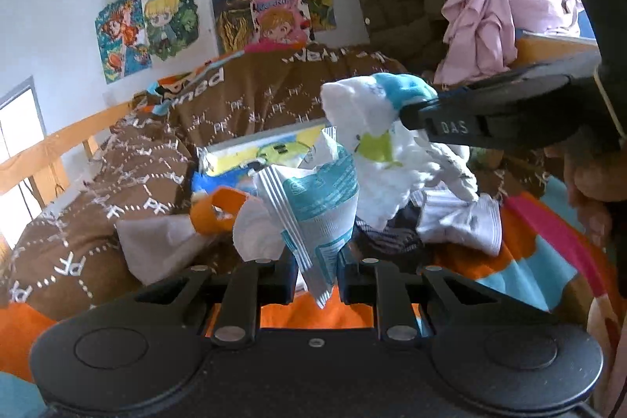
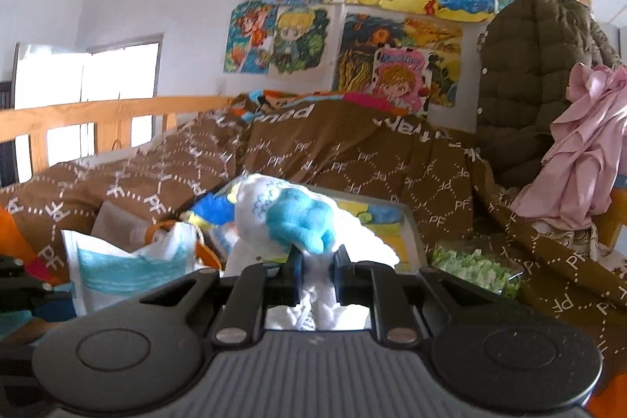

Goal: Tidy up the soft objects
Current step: 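Carry the white cloth into the grey tray with the right gripper and release it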

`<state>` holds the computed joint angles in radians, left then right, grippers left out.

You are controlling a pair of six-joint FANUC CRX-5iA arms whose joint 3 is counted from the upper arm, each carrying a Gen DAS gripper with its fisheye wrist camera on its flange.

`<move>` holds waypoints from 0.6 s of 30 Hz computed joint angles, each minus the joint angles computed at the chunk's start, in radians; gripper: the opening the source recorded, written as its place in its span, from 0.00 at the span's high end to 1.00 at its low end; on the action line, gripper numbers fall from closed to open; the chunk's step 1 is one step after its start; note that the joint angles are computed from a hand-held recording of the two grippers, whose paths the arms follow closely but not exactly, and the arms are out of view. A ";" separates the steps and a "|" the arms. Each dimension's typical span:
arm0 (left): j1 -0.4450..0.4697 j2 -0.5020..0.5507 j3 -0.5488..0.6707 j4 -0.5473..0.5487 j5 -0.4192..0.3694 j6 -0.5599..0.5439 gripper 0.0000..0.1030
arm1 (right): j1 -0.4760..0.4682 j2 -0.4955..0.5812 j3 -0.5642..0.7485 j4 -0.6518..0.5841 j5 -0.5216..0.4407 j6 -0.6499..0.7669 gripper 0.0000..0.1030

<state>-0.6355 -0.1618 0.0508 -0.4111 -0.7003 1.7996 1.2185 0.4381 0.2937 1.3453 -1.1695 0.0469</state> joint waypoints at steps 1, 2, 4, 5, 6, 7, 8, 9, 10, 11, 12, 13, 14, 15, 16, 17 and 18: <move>-0.006 0.000 0.005 -0.009 0.000 -0.004 0.79 | -0.004 -0.005 -0.007 0.007 0.000 -0.015 0.84; -0.014 -0.001 0.009 -0.022 0.000 -0.008 0.79 | -0.006 -0.007 -0.011 0.010 -0.001 -0.024 0.84; -0.031 -0.005 0.010 -0.047 0.008 -0.031 0.79 | -0.012 -0.016 -0.021 0.017 -0.002 -0.046 0.84; -0.040 -0.008 0.008 -0.056 0.011 -0.037 0.79 | -0.016 -0.023 -0.031 0.023 0.000 -0.059 0.84; -0.043 -0.008 0.005 -0.054 0.020 -0.052 0.79 | -0.020 -0.027 -0.039 0.031 0.004 -0.066 0.84; -0.045 -0.007 0.004 -0.053 0.028 -0.055 0.79 | -0.025 -0.030 -0.044 0.040 0.006 -0.072 0.84; -0.041 -0.006 0.003 -0.041 0.036 -0.061 0.79 | -0.030 -0.033 -0.049 0.050 0.011 -0.079 0.84; -0.032 -0.004 0.003 -0.020 0.046 -0.071 0.79 | -0.040 -0.038 -0.058 0.065 0.023 -0.093 0.83; -0.022 0.000 0.005 0.000 0.056 -0.080 0.79 | -0.048 -0.042 -0.065 0.076 0.032 -0.104 0.83; -0.011 0.005 0.009 0.020 0.068 -0.091 0.79 | -0.056 -0.047 -0.074 0.089 0.044 -0.118 0.84; 0.004 0.010 0.011 0.048 0.082 -0.107 0.79 | -0.068 -0.054 -0.085 0.102 0.062 -0.136 0.83; 0.026 0.016 0.010 0.098 0.099 -0.132 0.79 | -0.077 -0.058 -0.092 0.112 0.075 -0.151 0.84; 0.053 0.021 0.004 0.168 0.117 -0.168 0.79 | -0.087 -0.063 -0.099 0.114 0.093 -0.169 0.84; 0.086 0.027 -0.006 0.257 0.135 -0.209 0.79 | -0.094 -0.066 -0.105 0.114 0.105 -0.182 0.84; 0.114 0.041 -0.006 0.338 0.139 -0.235 0.79 | -0.105 -0.071 -0.111 0.113 0.124 -0.196 0.83; 0.133 0.057 -0.003 0.402 0.136 -0.257 0.79 | -0.113 -0.075 -0.116 0.110 0.138 -0.205 0.84; 0.154 0.072 -0.005 0.471 0.140 -0.278 0.79 | -0.123 -0.076 -0.118 0.104 0.151 -0.210 0.84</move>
